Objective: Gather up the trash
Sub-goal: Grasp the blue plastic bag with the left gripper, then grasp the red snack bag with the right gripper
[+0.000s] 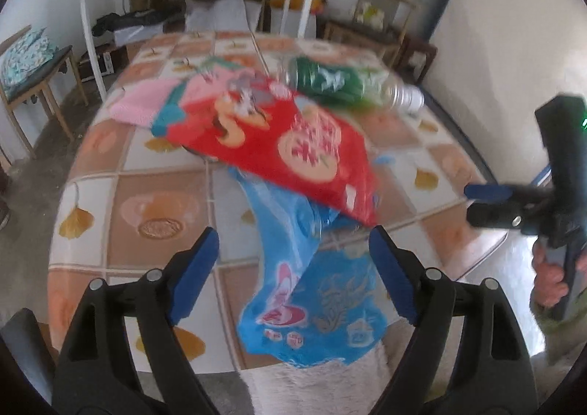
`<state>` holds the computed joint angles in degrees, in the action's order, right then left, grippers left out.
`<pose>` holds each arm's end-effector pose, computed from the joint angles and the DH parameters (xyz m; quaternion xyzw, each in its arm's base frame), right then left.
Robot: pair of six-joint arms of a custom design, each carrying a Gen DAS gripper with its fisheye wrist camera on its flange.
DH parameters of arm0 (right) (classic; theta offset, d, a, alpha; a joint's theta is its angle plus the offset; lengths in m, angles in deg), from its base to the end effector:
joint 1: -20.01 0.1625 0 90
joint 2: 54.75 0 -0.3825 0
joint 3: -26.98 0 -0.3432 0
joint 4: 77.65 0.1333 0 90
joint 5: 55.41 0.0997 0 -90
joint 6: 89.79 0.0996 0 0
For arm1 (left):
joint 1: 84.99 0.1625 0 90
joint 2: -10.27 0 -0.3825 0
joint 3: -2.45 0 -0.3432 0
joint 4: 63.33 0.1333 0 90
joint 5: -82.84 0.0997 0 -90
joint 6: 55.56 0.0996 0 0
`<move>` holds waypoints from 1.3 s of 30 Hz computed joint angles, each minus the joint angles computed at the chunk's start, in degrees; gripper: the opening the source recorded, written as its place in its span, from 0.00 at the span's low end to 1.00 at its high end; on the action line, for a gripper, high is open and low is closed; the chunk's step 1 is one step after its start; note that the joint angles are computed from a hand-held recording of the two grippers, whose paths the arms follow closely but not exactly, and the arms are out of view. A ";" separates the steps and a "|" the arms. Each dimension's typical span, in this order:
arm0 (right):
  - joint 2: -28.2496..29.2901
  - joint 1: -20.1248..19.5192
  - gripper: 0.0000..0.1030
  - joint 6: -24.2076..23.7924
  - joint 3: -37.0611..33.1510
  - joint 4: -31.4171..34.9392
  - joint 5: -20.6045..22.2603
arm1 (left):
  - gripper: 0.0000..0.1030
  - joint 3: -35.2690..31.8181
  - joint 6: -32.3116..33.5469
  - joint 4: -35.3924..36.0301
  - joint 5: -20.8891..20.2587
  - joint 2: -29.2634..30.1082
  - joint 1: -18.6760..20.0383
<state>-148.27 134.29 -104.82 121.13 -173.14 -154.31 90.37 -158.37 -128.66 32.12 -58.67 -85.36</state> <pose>0.2832 -0.3411 0.4509 0.3319 -0.9392 0.0484 0.0739 -0.4822 -0.1932 0.2832 0.0295 0.8827 -0.3501 0.3120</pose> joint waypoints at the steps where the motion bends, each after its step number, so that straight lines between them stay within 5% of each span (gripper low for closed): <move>1: 0.05 -0.14 0.92 0.19 0.07 0.09 -0.03 | 0.77 0.70 0.89 -1.21 -0.48 -0.15 0.25; 7: 0.37 -0.72 0.92 0.67 0.37 0.54 -0.71 | 0.75 0.87 3.09 -1.40 -3.54 1.88 1.59; 16: 0.47 -0.32 0.92 1.20 -0.52 0.69 0.53 | 0.40 -0.63 1.76 3.12 -5.37 4.56 1.59; 23: 3.16 3.79 0.92 -1.87 -2.93 -0.71 2.18 | 0.12 1.44 -4.61 2.64 -4.96 2.13 -0.20; 31: 9.41 10.23 0.92 -11.72 -2.82 -7.65 2.64 | 0.10 5.59 -9.86 -0.92 -4.71 -0.53 -3.80; 39: 17.57 17.92 0.92 -19.38 0.17 -17.14 -7.61 | 0.10 9.15 -13.73 -3.29 -2.00 -2.34 -5.68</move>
<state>-130.70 152.21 -124.20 121.31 -190.28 -161.92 99.52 -172.09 -131.95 30.12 -61.02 -91.04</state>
